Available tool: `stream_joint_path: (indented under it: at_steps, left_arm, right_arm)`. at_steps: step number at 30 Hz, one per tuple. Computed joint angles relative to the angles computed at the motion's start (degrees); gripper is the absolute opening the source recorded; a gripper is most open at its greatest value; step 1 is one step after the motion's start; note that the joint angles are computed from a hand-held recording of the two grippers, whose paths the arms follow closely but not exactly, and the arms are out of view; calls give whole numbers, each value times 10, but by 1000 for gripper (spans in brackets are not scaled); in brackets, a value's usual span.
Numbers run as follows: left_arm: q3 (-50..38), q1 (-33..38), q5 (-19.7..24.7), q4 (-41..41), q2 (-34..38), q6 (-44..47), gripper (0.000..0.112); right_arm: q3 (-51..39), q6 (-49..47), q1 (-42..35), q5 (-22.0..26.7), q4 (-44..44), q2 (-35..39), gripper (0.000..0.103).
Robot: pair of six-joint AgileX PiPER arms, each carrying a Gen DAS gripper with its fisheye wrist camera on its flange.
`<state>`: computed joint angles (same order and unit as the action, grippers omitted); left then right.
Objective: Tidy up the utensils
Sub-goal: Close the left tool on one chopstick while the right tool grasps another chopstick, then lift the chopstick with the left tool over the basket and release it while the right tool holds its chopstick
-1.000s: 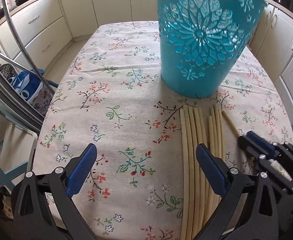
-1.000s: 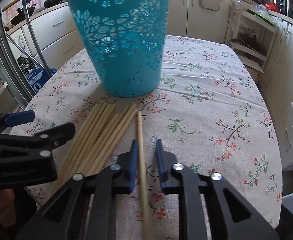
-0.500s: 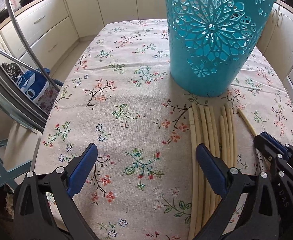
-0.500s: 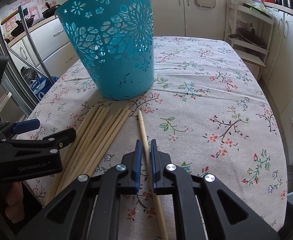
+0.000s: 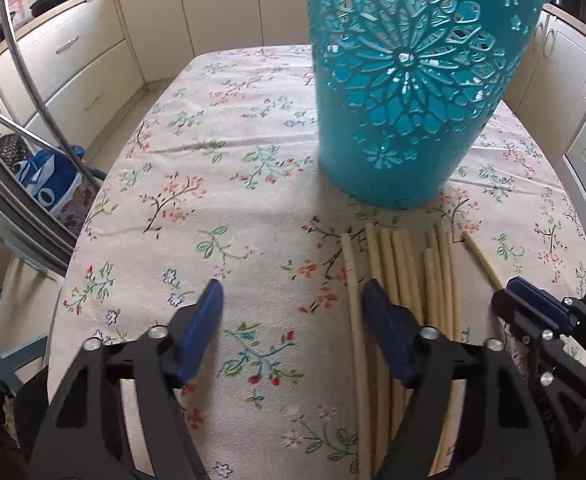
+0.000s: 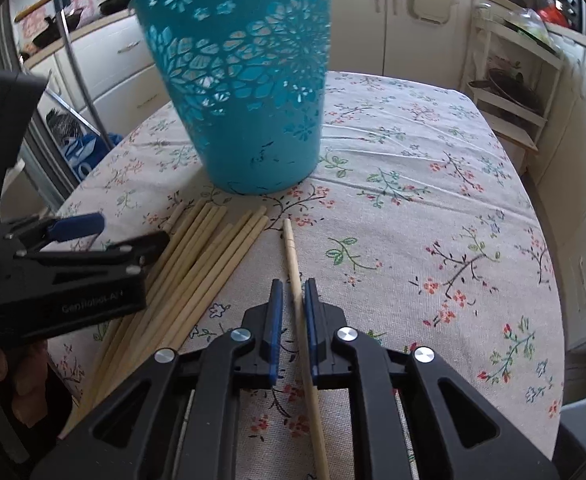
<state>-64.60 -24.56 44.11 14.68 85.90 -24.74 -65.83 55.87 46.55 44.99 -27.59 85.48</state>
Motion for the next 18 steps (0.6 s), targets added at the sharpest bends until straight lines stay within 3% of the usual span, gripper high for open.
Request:
stream_joint_path:
  at_steps: [4,7,10,13,16,18]
  left_arm:
    - [-1,-2,-20,-28,0,25,25]
    - [2,-1,-30,-46,-1,49,8]
    - [-7,13,-13,-109,-3,107,5]
    - [0,36,1,-182,-43,157,5]
    - [4,63,1,-258,-113,197,5]
    - [-2,87,-25,-319,-154,230,5]
  right_arm:
    - [-29,-82,-19,16,45,15,15]
    - [-48,-144,-42,19,84,26,15]
    - [-62,-181,-47,26,89,38,14]
    - [-48,-179,-53,11,99,29,6]
    - [13,-145,-71,-49,118,-11,6]
    - [51,-127,-85,-91,135,-35,6]
